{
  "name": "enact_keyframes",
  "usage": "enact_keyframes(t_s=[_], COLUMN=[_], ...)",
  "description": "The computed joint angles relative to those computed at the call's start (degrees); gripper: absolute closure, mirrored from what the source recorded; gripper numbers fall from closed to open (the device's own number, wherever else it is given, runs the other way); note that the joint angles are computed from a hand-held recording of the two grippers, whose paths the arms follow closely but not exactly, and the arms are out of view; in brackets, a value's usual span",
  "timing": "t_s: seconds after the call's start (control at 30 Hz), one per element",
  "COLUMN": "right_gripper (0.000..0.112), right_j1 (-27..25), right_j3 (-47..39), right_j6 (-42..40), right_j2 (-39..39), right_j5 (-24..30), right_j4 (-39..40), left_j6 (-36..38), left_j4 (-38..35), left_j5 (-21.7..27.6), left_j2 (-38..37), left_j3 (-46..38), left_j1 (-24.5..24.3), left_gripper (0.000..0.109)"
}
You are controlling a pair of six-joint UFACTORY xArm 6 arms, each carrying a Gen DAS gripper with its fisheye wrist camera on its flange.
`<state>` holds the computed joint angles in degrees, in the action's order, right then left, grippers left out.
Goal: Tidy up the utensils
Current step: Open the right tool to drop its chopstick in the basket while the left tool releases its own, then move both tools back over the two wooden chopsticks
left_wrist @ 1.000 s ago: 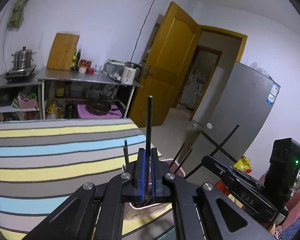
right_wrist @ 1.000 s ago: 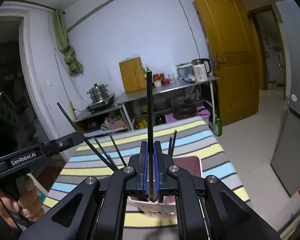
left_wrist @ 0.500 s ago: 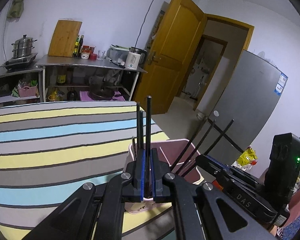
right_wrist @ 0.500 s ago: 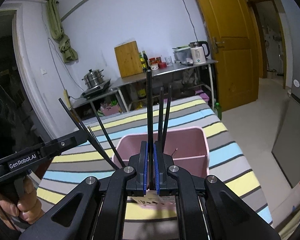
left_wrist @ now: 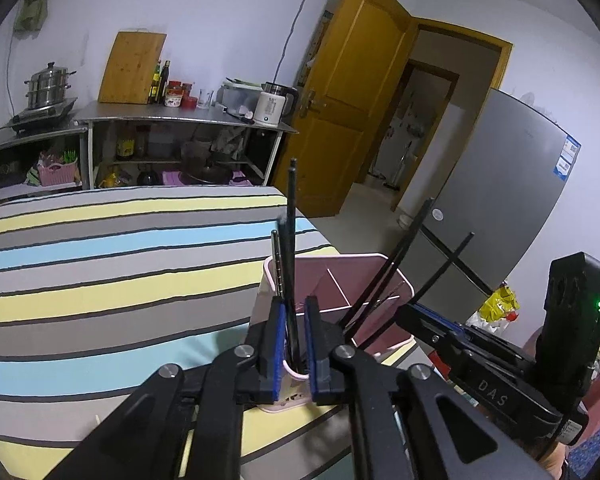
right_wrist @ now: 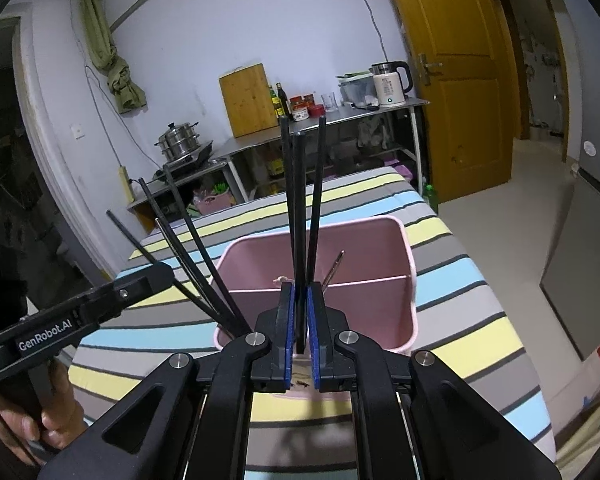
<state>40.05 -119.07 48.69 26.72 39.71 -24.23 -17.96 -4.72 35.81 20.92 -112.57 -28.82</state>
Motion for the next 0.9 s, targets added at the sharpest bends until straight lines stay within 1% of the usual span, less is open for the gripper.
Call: enact_keyframes(t_s=[0.07,0.17,0.33,0.5,0.67,0.7,0.9], right_gripper=[0.096,0.091,0.090,0.090,0.090,0.090,0.090], right_j1=[0.2,0.6,1.3,2.8,4.7,5.1,7.2], right_j3=[1.4,3.2,8.5,13.3,17.6,18.0,21.2], right_j6=[0.7,2.3,4.2,5.9,7.9,8.0,10.4], right_j2=[-1.1,-2.6,-6.2,-9.6,-12.5,-12.8,-14.9], right_j5=[-0.5,-0.5,-2.0,-2.9,-3.3,-3.2,-3.3], right_j4=[-0.9,-2.4,-4.0,-6.3,-9.0,-9.4,-13.2], left_j6=[-0.2,-0.7,-1.9,-4.2,-9.0,-10.6,-15.8], left_j4=[0.4,1.0,1.3,3.3,8.2,10.2,16.5], left_j5=[-0.7,-2.0,-5.1,-7.8,-9.6,-9.9,-10.8], left_j2=[-1.5,-4.0,-9.9,-15.8,-21.1,-22.4,-28.3], left_j3=[1.9,5.4,14.1,22.6,29.7,31.4,38.9], left_j1=[-0.1,-0.2,-0.5,-1.0,-1.7,-1.9,-2.7], left_gripper=[0.094,0.093,0.093,0.093,0.093,0.093,0.093])
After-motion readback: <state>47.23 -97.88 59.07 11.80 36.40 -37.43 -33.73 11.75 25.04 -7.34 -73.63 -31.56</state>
